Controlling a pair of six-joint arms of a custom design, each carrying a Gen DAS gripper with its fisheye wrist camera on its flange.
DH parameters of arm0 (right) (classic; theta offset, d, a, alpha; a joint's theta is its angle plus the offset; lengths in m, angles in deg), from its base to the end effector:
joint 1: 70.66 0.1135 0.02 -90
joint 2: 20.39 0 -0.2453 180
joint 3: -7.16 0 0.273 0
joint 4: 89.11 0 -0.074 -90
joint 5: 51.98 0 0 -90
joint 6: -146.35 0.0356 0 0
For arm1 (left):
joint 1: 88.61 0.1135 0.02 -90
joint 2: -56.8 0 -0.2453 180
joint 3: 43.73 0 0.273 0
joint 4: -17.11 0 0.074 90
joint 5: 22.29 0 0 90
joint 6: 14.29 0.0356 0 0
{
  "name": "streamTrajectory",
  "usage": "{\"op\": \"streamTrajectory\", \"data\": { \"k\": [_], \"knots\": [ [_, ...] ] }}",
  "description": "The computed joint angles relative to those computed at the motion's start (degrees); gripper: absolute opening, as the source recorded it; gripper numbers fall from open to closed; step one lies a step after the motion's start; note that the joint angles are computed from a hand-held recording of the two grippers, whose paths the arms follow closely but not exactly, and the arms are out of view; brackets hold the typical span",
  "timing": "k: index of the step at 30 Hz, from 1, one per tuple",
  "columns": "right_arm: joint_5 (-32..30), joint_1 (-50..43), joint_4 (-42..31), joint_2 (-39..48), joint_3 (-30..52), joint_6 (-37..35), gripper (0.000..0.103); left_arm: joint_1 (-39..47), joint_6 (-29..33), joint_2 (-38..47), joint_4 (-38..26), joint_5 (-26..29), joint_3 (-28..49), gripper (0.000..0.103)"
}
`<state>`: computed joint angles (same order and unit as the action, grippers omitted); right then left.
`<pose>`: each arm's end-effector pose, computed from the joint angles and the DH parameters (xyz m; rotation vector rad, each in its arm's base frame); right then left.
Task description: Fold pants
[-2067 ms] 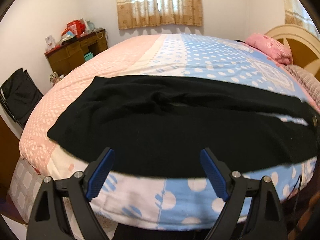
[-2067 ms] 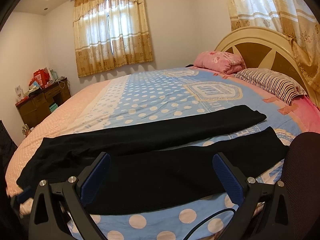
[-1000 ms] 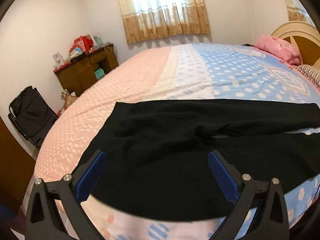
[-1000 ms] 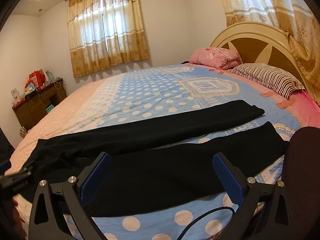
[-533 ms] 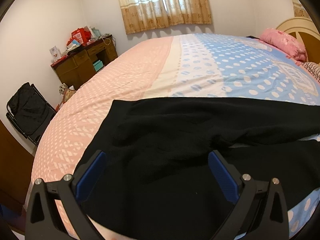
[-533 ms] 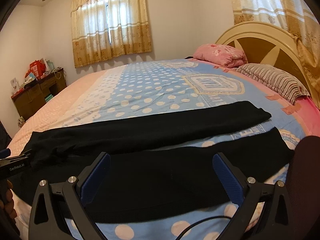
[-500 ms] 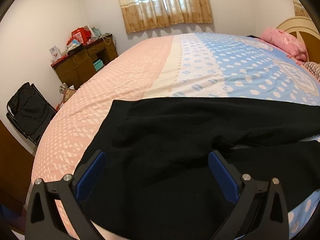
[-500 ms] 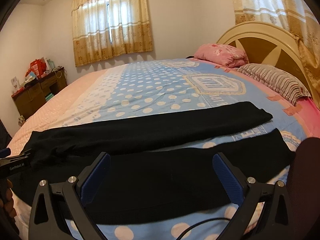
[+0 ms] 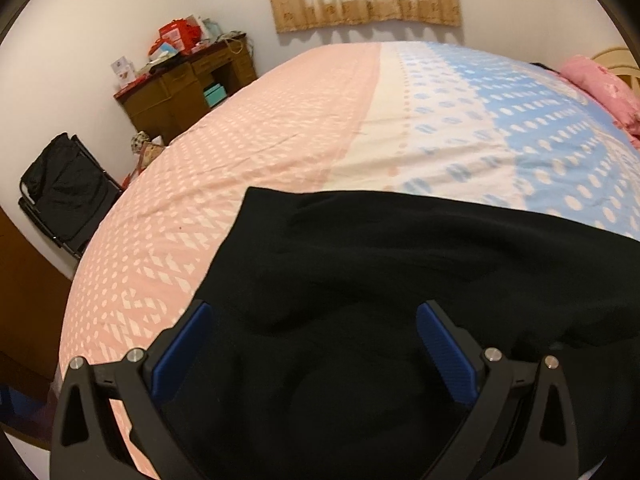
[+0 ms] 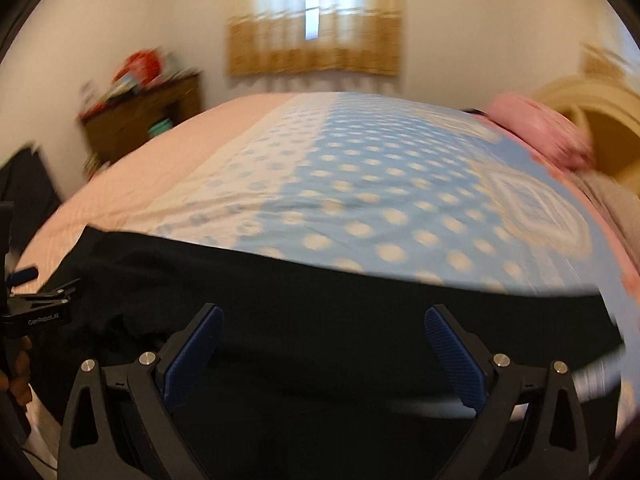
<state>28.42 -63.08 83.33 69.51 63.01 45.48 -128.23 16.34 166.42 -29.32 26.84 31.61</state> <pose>0.3237 0.0491 0.1335 -0.4521 2.2449 0.1626 0.2800 -0.2016 0.0912 -0.4957 2.4130 0.4438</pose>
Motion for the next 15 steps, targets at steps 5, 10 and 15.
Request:
{"op": "streamTrajectory", "data": {
  "k": [5,10,15],
  "knots": [
    [-5.1,7.0,-11.6,19.0,23.2,-5.6,0.088,2.8,2.5,2.0,3.1,4.3,-0.2,0.103],
    [-7.5,11.6,-23.1,36.6,44.9,-9.2,0.062,4.9,4.0,3.2,5.7,7.0,-1.2,0.103],
    [-8.5,13.5,-33.7,49.3,61.6,-10.7,0.053,5.4,4.7,3.5,9.4,6.7,-2.8,0.103]
  ]
}}
